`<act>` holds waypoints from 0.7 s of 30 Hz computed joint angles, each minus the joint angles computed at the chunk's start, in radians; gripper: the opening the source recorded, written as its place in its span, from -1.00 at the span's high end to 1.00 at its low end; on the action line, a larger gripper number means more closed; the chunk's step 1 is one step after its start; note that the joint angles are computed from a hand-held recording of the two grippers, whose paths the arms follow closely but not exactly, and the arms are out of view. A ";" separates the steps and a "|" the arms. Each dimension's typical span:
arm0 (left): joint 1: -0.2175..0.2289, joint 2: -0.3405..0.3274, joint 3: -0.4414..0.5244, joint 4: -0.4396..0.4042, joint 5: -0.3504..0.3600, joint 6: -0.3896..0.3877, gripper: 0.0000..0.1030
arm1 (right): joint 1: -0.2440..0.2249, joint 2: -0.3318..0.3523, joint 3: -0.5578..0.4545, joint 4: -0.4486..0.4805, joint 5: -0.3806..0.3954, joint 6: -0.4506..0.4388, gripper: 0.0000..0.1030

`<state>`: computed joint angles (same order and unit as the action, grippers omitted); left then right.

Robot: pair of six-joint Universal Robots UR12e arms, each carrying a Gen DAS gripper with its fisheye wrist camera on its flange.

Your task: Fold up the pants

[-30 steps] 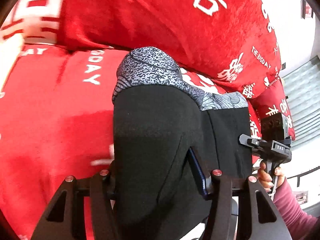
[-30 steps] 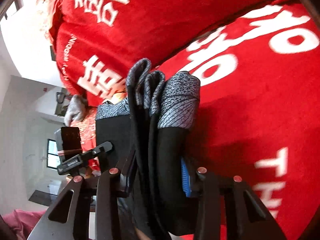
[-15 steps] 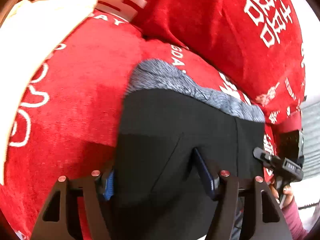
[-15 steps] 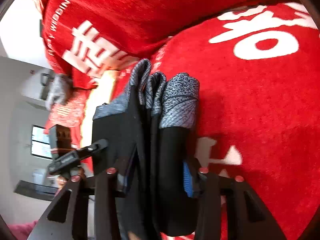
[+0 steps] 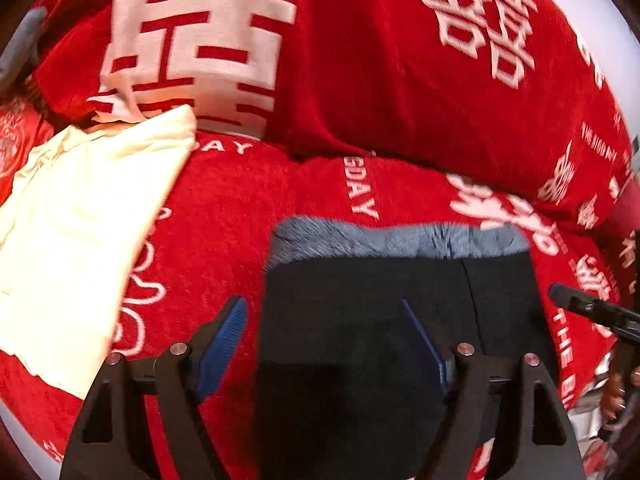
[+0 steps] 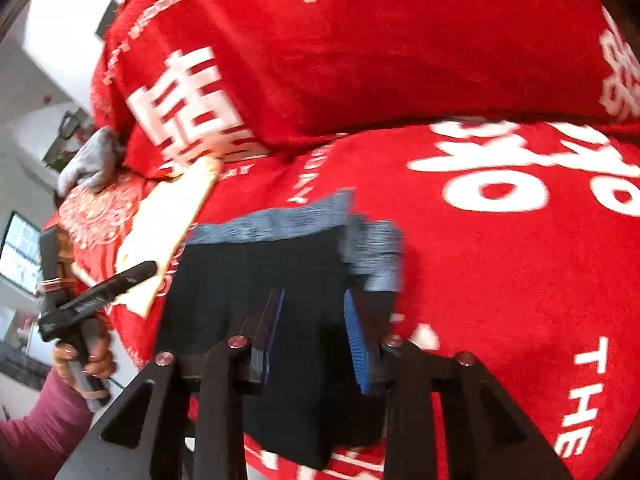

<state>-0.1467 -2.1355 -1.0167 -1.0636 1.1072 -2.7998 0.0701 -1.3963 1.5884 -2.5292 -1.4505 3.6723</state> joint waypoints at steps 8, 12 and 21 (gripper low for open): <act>-0.017 -0.007 -0.046 0.005 0.076 -0.063 -0.92 | 0.063 0.035 -0.008 0.057 -0.156 -0.024 0.37; -0.012 -0.001 -0.051 -0.012 0.074 -0.075 -0.92 | 0.072 0.025 0.016 0.017 -0.178 0.013 0.37; -0.012 0.101 -0.194 0.151 0.176 -0.054 -0.92 | 0.069 -0.030 0.090 -0.044 -0.126 0.155 0.20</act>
<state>-0.1590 -2.0340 -1.2106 -0.9129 1.2828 -2.8542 0.1393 -1.4260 1.6784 -2.5734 -1.5761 3.8277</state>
